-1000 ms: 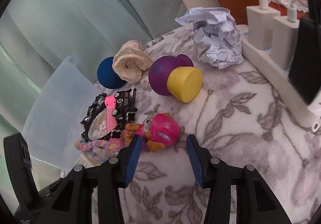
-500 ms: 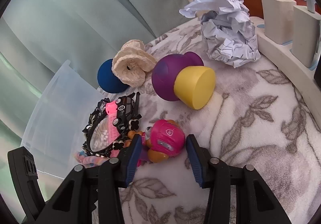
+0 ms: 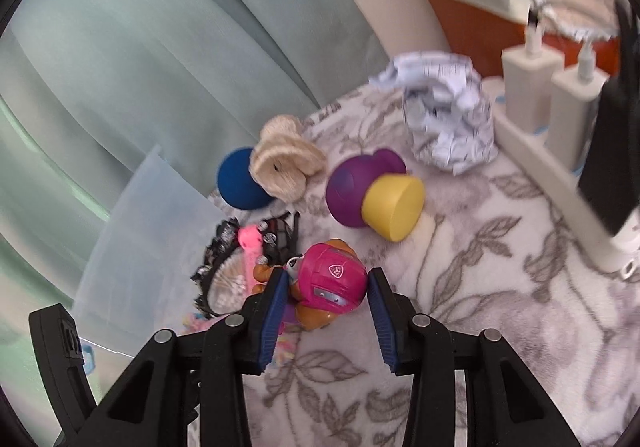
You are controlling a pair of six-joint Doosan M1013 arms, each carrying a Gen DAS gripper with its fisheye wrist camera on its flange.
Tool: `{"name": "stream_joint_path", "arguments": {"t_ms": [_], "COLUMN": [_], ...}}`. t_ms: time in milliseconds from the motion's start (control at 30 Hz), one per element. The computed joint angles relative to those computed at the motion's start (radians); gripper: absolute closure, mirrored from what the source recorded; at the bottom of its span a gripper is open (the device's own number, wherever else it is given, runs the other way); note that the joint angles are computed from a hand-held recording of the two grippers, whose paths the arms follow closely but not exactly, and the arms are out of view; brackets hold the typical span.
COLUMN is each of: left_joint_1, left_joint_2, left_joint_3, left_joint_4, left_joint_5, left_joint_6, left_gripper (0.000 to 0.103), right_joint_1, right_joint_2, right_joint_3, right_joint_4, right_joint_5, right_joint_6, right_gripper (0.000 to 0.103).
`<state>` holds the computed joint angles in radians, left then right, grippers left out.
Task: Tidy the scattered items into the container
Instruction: 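Grasp the pink toy figure with the right tool while the left tool grasps the white basket, then carry the pink figure and white basket over the clear bin with both tools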
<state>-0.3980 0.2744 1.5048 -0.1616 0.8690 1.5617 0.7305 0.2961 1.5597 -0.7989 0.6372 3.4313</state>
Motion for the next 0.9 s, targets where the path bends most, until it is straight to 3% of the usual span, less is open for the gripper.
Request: {"name": "stream_joint_path", "arguments": {"t_ms": [133, 200, 567, 900], "left_joint_1": [0.003, 0.005, 0.024, 0.062], "left_joint_2": [-0.029, -0.045, -0.121, -0.144], "left_joint_3": [0.008, 0.013, 0.017, -0.044], "left_joint_4": [-0.026, -0.037, -0.107, -0.151], "left_joint_5": [-0.016, -0.028, -0.088, -0.102], "left_joint_6": [0.028, 0.042, 0.113, 0.166], "left_gripper": [0.07, 0.07, 0.07, 0.07], "right_joint_1": [0.015, -0.005, 0.052, 0.089], "right_joint_2": [-0.027, -0.002, -0.023, -0.007], "right_joint_3": [-0.021, -0.085, -0.159, -0.284], "right_joint_4": [-0.032, -0.023, -0.164, -0.261], "right_joint_5": [0.048, 0.066, 0.162, 0.219], "right_joint_6": [0.007, -0.036, 0.004, -0.067], "right_gripper": [0.059, 0.059, 0.059, 0.059]}}
